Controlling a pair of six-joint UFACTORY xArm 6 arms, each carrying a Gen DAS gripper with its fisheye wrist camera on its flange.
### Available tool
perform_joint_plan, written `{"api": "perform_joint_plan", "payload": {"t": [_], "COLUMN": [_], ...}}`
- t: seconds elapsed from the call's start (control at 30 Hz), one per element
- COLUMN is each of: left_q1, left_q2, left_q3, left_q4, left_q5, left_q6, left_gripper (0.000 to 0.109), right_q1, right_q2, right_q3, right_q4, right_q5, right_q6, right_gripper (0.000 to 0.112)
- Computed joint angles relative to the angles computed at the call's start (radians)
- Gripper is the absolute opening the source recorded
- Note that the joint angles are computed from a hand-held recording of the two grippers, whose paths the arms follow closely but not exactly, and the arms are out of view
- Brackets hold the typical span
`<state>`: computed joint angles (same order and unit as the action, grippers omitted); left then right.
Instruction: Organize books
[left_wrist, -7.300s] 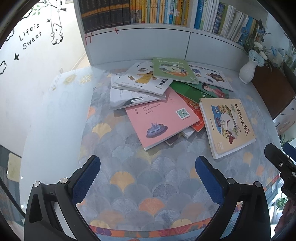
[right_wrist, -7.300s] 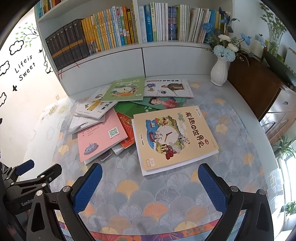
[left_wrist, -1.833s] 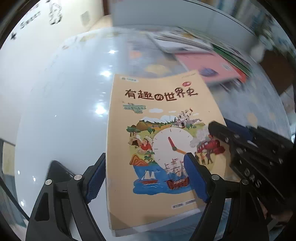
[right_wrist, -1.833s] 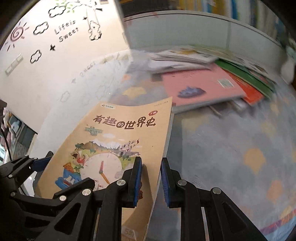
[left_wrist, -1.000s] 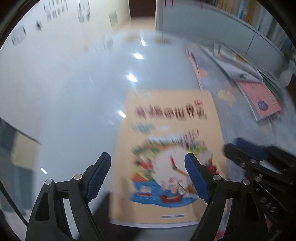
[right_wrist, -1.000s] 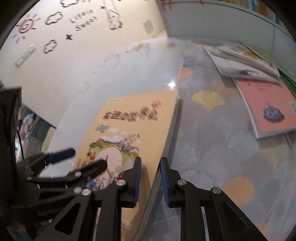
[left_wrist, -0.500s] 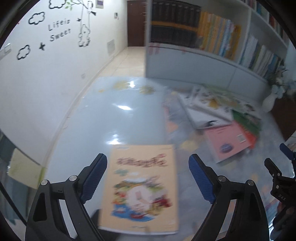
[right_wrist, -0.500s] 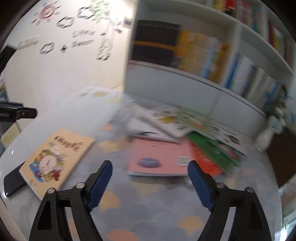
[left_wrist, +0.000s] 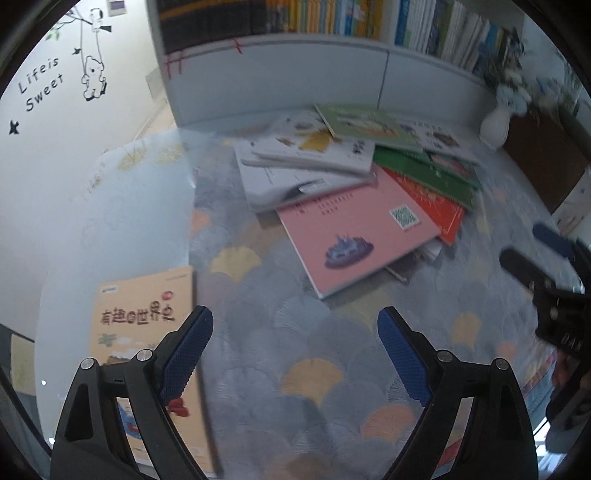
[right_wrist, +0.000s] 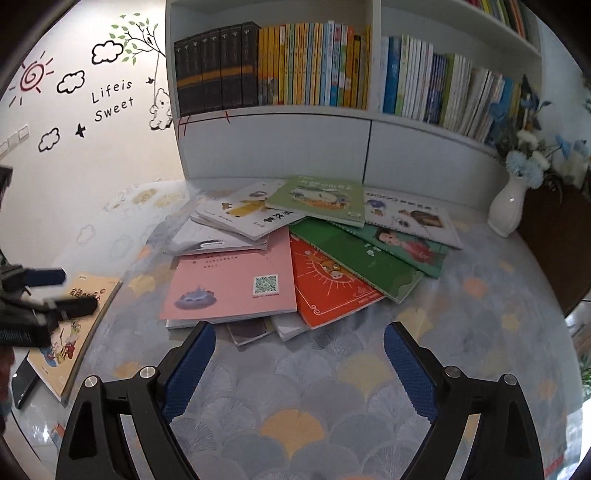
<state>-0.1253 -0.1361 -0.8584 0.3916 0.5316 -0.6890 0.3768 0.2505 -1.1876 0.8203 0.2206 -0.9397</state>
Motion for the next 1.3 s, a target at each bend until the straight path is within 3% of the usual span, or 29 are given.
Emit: {"api": "perform_joint_plan", "payload": {"t": [0.07, 0.17, 0.33, 0.57, 0.7, 0.77, 0.87, 0.93, 1.0, 1.07, 1.1, 1.2, 1.3], "left_q1": [-0.004, 0.017, 0.052, 0.04, 0.049, 0.054, 0.056, 0.06, 0.061, 0.058, 0.056, 0.058, 0.057], "left_q2": [0.037, 0.09, 0.205, 0.365, 0.401, 0.419, 0.416, 0.419, 0.426, 0.433, 0.429, 0.421, 0.421], "left_q3": [-0.025, -0.043, -0.097, -0.26, -0.257, -0.26, -0.23, -0.227, -0.24, -0.25, -0.245, -0.228, -0.225], "left_q4": [-0.007, -0.069, -0.321, -0.188, -0.32, -0.411, -0.403, -0.415, -0.331, -0.25, -0.205, -0.209, -0.193], "left_q5": [0.006, -0.069, -0.199, -0.108, -0.137, -0.138, -0.21, -0.233, -0.214, -0.199, -0.197, -0.218, -0.221], "left_q6": [-0.012, -0.022, -0.011, -0.001, 0.078, 0.147, 0.14, 0.142, 0.09, 0.048, 0.019, 0.029, 0.027], "left_gripper": [0.09, 0.09, 0.09, 0.09, 0.09, 0.09, 0.091, 0.093, 0.093, 0.095, 0.095, 0.097, 0.098], "right_q1": [-0.01, -0.023, -0.031, 0.01, 0.01, 0.01, 0.002, -0.019, -0.062, -0.116, -0.13, -0.132, -0.115], "right_q2": [0.042, 0.107, 0.225, 0.349, 0.387, 0.392, 0.409, 0.423, 0.458, 0.534, 0.562, 0.585, 0.598], "right_q3": [-0.05, -0.13, -0.256, -0.356, -0.402, -0.408, -0.436, -0.469, -0.54, -0.653, -0.69, -0.726, -0.779], "right_q4": [0.024, 0.076, 0.094, 0.009, 0.045, 0.145, 0.187, 0.203, 0.21, 0.25, 0.264, 0.253, 0.118], "right_q5": [0.022, 0.084, 0.164, 0.166, 0.247, 0.26, 0.301, 0.372, 0.523, 0.7, 0.741, 0.761, 0.783], "right_q6": [-0.033, -0.077, -0.075, -0.092, -0.11, -0.188, -0.214, -0.206, -0.144, -0.002, 0.047, 0.076, 0.1], "right_gripper": [0.091, 0.091, 0.091, 0.091, 0.091, 0.091, 0.089, 0.084, 0.06, 0.055, 0.055, 0.051, 0.051]}}
